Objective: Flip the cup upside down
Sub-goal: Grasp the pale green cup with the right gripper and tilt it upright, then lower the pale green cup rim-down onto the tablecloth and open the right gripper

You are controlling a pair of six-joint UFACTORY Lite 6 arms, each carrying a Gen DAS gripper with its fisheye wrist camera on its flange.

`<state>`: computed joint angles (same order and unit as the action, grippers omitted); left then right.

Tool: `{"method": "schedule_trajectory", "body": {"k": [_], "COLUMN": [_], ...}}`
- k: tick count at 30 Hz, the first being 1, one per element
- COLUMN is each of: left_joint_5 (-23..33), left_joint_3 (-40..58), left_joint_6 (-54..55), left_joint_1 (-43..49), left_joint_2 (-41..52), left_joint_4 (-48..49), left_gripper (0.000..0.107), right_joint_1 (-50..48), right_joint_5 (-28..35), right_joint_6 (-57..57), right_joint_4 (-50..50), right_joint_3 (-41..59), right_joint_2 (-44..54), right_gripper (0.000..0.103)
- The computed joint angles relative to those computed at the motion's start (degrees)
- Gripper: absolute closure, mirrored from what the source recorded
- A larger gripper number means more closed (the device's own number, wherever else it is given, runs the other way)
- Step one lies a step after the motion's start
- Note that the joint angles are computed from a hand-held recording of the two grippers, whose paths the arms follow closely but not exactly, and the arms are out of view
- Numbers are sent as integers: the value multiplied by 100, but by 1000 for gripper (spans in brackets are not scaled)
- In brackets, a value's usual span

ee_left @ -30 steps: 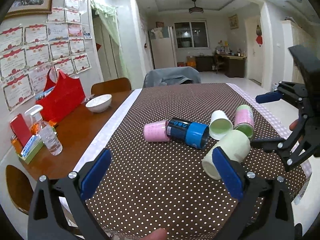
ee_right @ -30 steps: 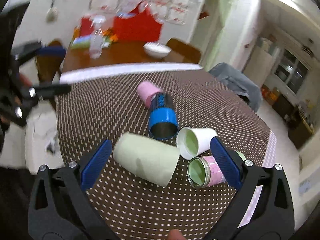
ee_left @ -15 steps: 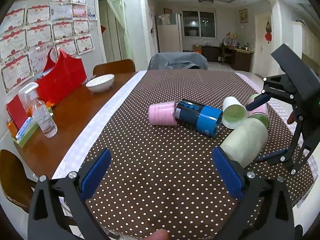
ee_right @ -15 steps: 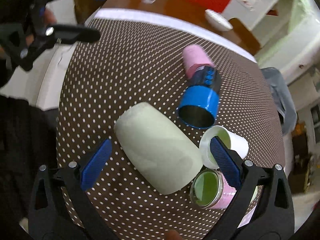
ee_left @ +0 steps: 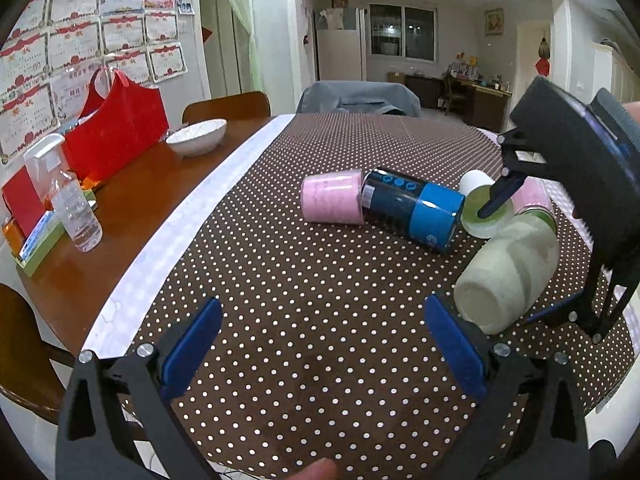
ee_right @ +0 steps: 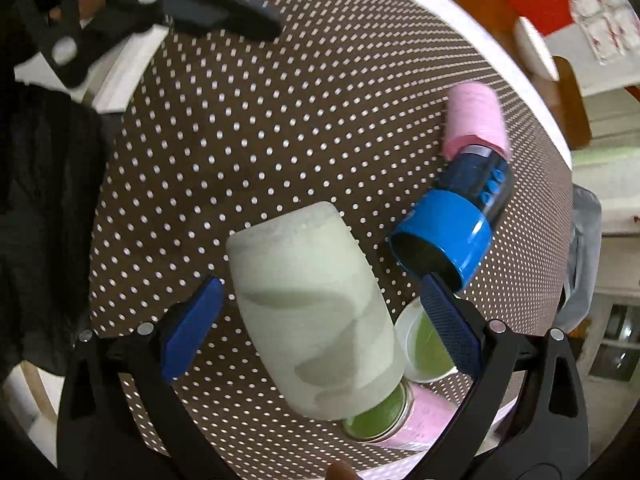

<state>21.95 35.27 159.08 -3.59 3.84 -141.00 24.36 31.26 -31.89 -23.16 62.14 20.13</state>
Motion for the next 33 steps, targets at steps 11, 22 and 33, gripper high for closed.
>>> {"method": "schedule_trajectory", "body": {"k": [11, 22, 33], "left_joint_5": [-1, 188, 201], "left_joint_3": [140, -283, -616], "left_joint_6": [-58, -63, 27], "left_joint_1": [-41, -148, -274], "left_joint_2": [340, -98, -650], "left_joint_4": [39, 104, 9], "left_gripper": [8, 8, 8], "right_joint_1": [156, -1175, -2443], "right_joint_5": [467, -104, -252], "right_joint_6": [120, -906, -3624], "right_joint_4": [-184, 2282, 7037], "right_joint_3": [489, -149, -1222], "right_joint_2": [705, -646, -1833], "right_gripper": [29, 29, 30]}}
